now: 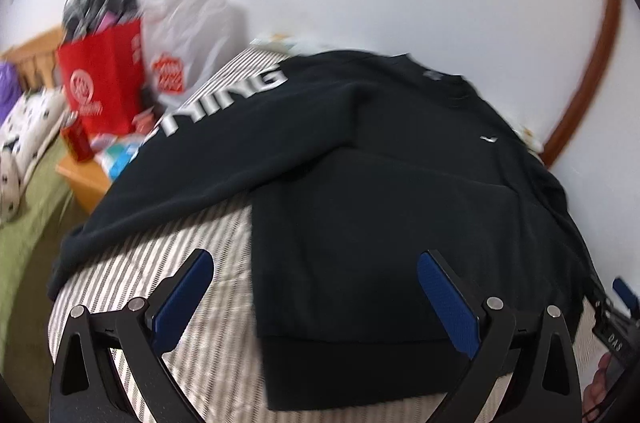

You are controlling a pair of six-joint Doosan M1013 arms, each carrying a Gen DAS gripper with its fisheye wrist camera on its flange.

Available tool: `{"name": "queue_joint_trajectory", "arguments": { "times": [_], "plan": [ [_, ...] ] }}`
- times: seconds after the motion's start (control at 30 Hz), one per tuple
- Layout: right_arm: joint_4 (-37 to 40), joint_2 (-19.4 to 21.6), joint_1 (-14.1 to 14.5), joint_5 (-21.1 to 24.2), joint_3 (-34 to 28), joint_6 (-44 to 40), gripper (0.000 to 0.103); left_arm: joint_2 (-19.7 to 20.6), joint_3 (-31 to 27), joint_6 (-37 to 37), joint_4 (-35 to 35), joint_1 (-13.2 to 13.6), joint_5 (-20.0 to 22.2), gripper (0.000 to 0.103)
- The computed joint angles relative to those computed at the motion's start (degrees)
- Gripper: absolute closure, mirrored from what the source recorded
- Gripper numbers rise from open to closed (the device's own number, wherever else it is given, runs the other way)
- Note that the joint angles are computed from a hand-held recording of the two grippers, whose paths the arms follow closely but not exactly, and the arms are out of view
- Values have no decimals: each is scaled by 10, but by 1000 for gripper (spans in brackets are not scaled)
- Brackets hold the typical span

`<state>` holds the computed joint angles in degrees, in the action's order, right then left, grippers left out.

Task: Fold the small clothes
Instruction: 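Grasp the lettered sleeve cuff with the left tool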

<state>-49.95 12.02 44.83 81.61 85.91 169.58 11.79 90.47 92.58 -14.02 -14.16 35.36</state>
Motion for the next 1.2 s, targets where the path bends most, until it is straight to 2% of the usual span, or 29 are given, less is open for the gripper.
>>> {"name": "queue_joint_trajectory", "arguments": {
  "times": [0.1, 0.27, 0.4, 0.53, 0.63, 0.77, 0.87, 0.93, 0.97, 1.0, 1.03, 1.1, 1.2],
  "plan": [
    [30, -3, -15, -35, 13, 6, 0, 13, -4, -16, -16, 16, 12, 1],
    [62, -21, -35, -114, 43, 32, 1, 35, -10, 1, -101, 49, 31, 2],
    [55, -15, -39, -101, 36, 39, 4, 46, -7, -2, -157, 68, 13, 6],
    [53, -8, -44, -87, 30, 34, 4, 52, -2, 31, -228, 82, -14, 7],
    [71, 5, -51, -58, 16, 15, 4, 58, -6, 28, -237, 84, -26, 9],
    [75, 11, -53, -39, 13, 6, 4, 66, -15, -35, -190, 80, -50, 19],
    [73, 6, -53, -40, 19, 7, 4, 71, -22, -105, -112, 73, -66, 35],
    [65, 2, -54, -38, 24, 9, 4, 76, -32, -166, -35, 68, -63, 56],
    [61, 1, -54, -34, 25, 9, 4, 80, -37, -197, 6, 65, -58, 63],
    [57, 0, -54, -29, 27, 10, 4, 85, -46, -230, 55, 61, -50, 78],
    [53, -2, -54, -23, 29, 13, 4, 88, -52, -236, 75, 61, -42, 87],
    [48, -9, -57, -26, 37, 18, 4, 92, -64, -233, 99, 59, -28, 91],
    [45, -24, -64, -48, 56, 33, 4, 85, -72, -246, 125, 55, -33, 93]
  ]
}}
